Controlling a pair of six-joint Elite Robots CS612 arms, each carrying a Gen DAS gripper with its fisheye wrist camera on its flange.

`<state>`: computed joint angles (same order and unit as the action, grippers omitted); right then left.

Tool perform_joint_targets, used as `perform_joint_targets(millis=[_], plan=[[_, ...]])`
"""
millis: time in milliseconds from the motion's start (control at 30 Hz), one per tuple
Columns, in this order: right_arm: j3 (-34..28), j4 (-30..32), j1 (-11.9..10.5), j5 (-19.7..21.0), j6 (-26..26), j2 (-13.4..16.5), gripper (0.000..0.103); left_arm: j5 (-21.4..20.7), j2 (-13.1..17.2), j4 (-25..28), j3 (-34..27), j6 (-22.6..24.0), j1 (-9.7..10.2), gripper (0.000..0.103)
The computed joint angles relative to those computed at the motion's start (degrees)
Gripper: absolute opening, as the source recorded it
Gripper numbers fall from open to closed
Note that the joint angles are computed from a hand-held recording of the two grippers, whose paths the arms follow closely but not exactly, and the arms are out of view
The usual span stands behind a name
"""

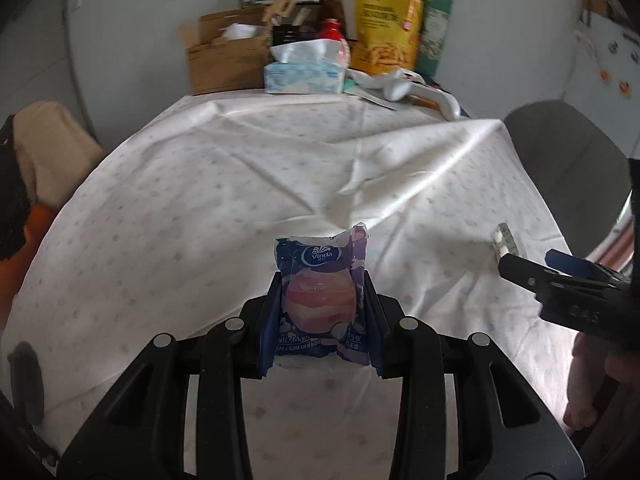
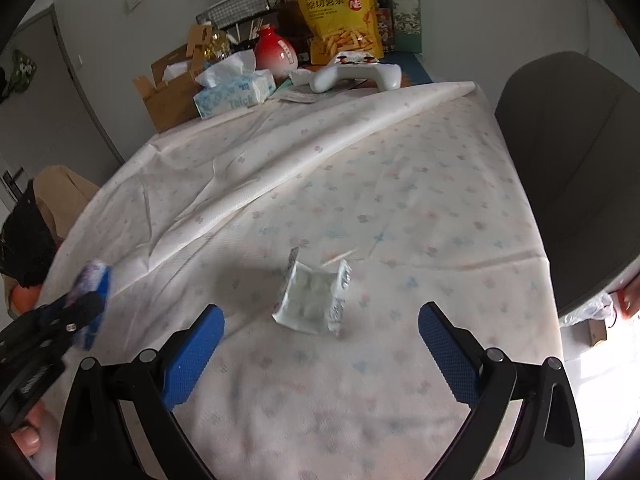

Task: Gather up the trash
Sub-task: 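Grasp the white blister pack with the right gripper, then carry the tissue packet and blister pack in both grippers over the bin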

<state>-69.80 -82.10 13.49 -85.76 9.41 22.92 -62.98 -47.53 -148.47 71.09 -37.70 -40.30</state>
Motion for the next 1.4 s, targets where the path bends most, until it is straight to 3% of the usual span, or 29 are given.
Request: perform_joint_targets(millis=[67,100,200,233,300,867,1200,1400], plan=[[0.7,-0.1,0.2,-0.9,-0.2,-0.1,0.095,0.3,-0.5,-0.3,0.9,-1.6,0.06,0.036],[0.8,-0.3,0.3,-1.1,-0.1,-0.1,0.090,0.4,-0.9,-0.6,1.6,-2.5,0.06,0.036],[1.2,-0.1,0.3,-1.3,-0.8,-0.2,0.055,0.7,-1.5,-1.4,2.8,-4.1,0.00,0.036],[1.2,-0.2,0.2,-1.2,-1.5,-0.2,0.031,0.8,-1.6,-1.5,3.1,-4.5,-0.06,0.036],[0.9,0.6,-0.2,1.0,-1.6,-0.4,0.033,0.8,-1.9,-2.1,3.7,-5.1,-0.20,0.036],[-13.8,0.9,-1.3,4.3,-3.1,4.5,0.025,-2.5,-1.4,-9.2,3.3,-2.6,-2.61,0.036],[-20.2,3.7,-2.6,3.9,-1.1,6.6,0.025,-6.9,0.6,-10.7,-0.1,1.4,-4.15,0.036],[-24.4,6.3,-4.1,1.7,1.3,8.0,0.025,-10.2,2.8,-9.8,-3.9,4.5,-4.96,0.036]])
